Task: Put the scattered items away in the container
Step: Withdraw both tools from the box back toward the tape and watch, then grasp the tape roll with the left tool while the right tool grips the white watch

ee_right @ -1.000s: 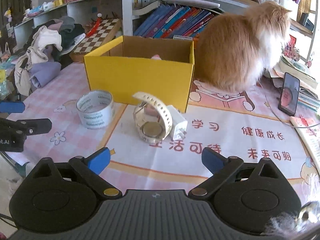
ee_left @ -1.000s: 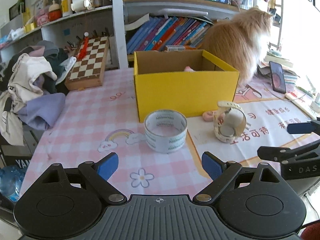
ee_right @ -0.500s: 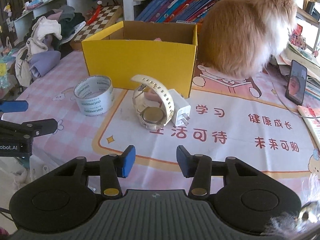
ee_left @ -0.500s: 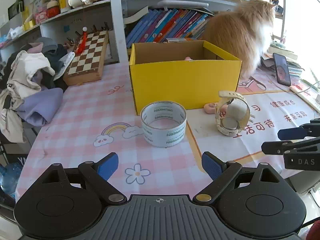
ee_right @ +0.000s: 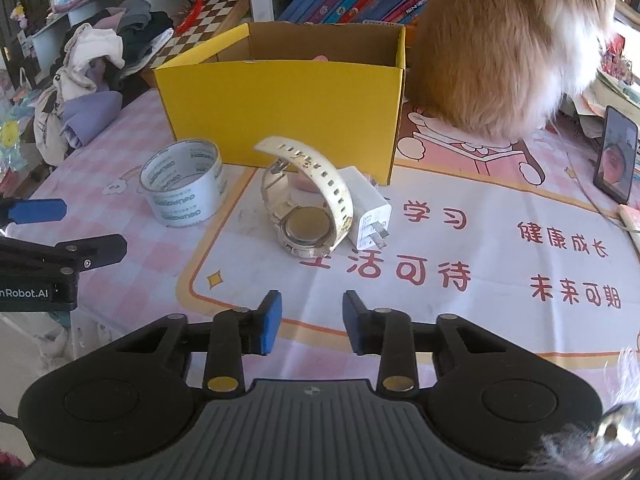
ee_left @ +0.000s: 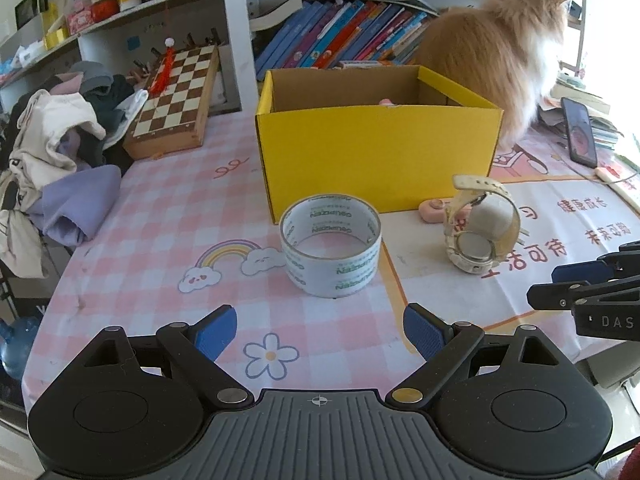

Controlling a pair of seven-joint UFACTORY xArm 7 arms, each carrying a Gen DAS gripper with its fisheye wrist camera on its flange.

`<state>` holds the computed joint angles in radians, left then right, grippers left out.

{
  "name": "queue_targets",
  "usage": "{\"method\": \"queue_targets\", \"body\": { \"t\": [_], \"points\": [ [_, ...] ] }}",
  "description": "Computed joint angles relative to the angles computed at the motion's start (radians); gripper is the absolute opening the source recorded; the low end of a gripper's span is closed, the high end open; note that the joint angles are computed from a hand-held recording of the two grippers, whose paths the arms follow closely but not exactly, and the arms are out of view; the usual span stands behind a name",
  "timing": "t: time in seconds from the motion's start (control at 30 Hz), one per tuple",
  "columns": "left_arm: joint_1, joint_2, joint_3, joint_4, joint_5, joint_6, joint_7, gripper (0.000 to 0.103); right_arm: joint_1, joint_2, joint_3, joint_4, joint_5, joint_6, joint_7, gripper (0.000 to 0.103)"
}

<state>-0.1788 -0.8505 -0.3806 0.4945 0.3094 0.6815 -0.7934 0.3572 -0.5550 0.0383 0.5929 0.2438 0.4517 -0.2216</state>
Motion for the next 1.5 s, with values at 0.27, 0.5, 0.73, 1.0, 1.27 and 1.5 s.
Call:
{"method": "queue_targets", "body": {
  "t": [0.27,0.5,0.73,1.0,1.27,1.5],
  "points": [
    [0.020,0.051,0.008,0.016,0.012,-0.014,-0.004,0.093,0.023,0.072,-0.023,0.047,0.039,0.001,-0.053,0.031],
    [0.042,0.095,0.008,0.031,0.035,-0.031,-0.016,0.093,0.029,0.134,-0.035,0.090,0.095,-0.008,-0.100,0.038],
    [0.054,0.133,0.013,0.046,0.058,-0.045,-0.023,0.093,0.021,0.189,-0.024,0.130,0.131,-0.001,-0.145,0.045],
    [0.073,0.178,0.016,0.060,0.087,-0.067,-0.041,0.093,0.002,0.239,-0.008,0.164,0.157,-0.008,-0.166,0.060],
    [0.094,0.223,0.025,0.072,0.119,-0.097,-0.056,0.093,-0.012,0.289,0.007,0.203,0.164,0.012,-0.171,0.061],
    [0.098,0.282,0.036,0.087,0.143,-0.141,-0.046,0.093,-0.010,0.314,0.015,0.223,0.185,0.015,-0.228,0.068]
  ]
}}
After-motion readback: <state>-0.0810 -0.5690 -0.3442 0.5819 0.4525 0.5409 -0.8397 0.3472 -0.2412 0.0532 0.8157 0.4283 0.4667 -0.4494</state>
